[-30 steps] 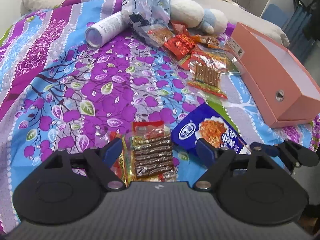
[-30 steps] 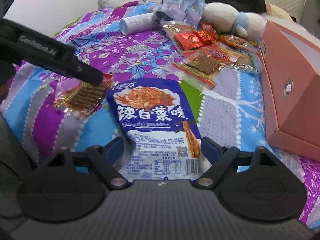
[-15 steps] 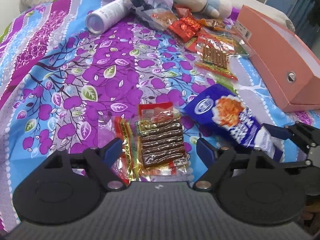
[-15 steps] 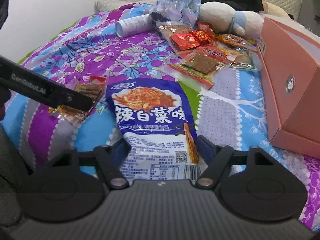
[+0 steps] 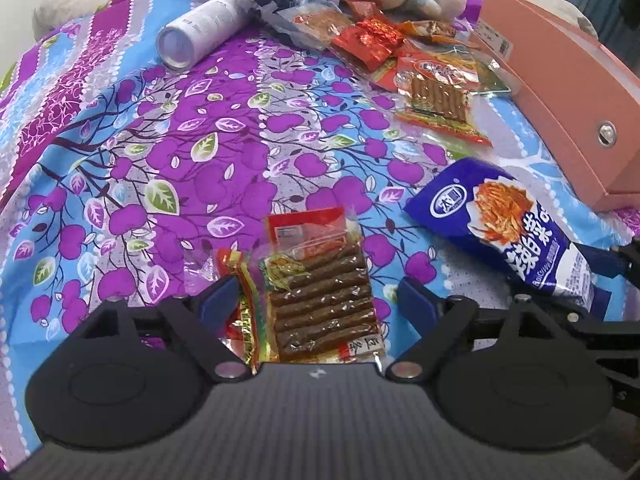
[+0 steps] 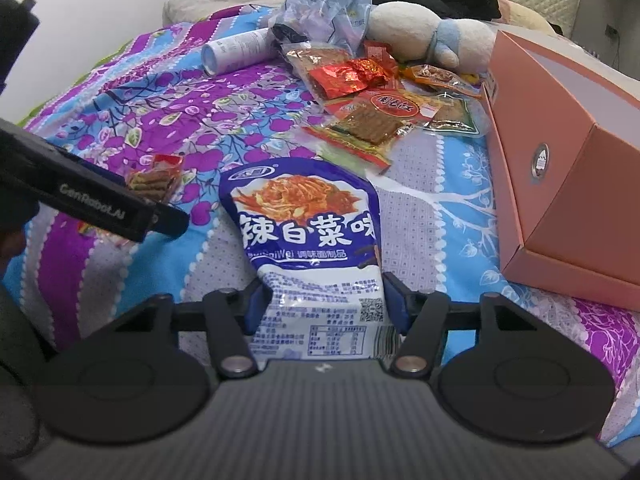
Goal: Organize snacks
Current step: 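Lift both held packets off the pile toward the pink box, then carry both held packets over the open pink box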
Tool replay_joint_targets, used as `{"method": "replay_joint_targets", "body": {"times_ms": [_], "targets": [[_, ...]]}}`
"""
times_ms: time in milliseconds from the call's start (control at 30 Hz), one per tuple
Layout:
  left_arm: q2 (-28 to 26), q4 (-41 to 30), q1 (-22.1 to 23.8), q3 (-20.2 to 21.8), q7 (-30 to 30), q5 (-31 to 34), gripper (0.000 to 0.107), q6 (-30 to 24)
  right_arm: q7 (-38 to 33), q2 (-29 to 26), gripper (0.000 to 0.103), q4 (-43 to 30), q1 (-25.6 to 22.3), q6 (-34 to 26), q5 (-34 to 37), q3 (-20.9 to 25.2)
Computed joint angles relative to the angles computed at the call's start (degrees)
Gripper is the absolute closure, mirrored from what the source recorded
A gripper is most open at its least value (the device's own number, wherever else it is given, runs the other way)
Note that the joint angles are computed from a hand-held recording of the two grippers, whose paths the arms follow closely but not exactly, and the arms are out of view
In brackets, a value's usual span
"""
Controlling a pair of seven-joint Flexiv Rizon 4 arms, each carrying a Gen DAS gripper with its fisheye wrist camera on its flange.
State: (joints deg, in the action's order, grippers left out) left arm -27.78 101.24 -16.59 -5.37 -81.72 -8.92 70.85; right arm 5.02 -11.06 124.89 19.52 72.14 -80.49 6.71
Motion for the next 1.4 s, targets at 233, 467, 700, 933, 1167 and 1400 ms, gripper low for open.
{"method": "replay_joint_targets", "body": {"times_ms": [233, 467, 700, 933, 1167, 1400], "targets": [[1.4, 2.8, 1.9, -2.4, 1.6, -2.8, 0.046, 3.2, 0.0, 0.8, 0.042, 0.5, 0.0, -0.2, 3.0, 0.6], [3.2, 6.2, 3.8, -5.1, 2.9, -7.5, 0.051, 6.3, -1.2, 1.7, 0.043, 0.2, 1.2, -2.2, 7.3, 1.0], [5.4, 9.2, 5.9, -7.9, 5.0, -13.6, 0.051, 8.5, -4.7, 1.9, 0.043, -0.9, 2.6, -4.7, 10.9, 1.7], [7.1, 9.5, 5.0, -7.5, 4.6, -15.9, 0.051, 8.5, -7.4, 2.8, 0.043, -2.0, 3.7, -7.5, 14.3, 2.1], [8.9, 8.5, 4.2, -7.7, 3.4, -17.5, 0.051, 8.4, -9.0, 5.1, 0.043, -2.9, 3.5, -9.6, 15.3, 2.6], [10.8, 6.9, 2.0, -6.5, 1.6, -16.8, 0.051, 8.2, -10.2, 8.0, 0.043, -3.6, 2.2, -10.7, 15.7, 3.4]]}}
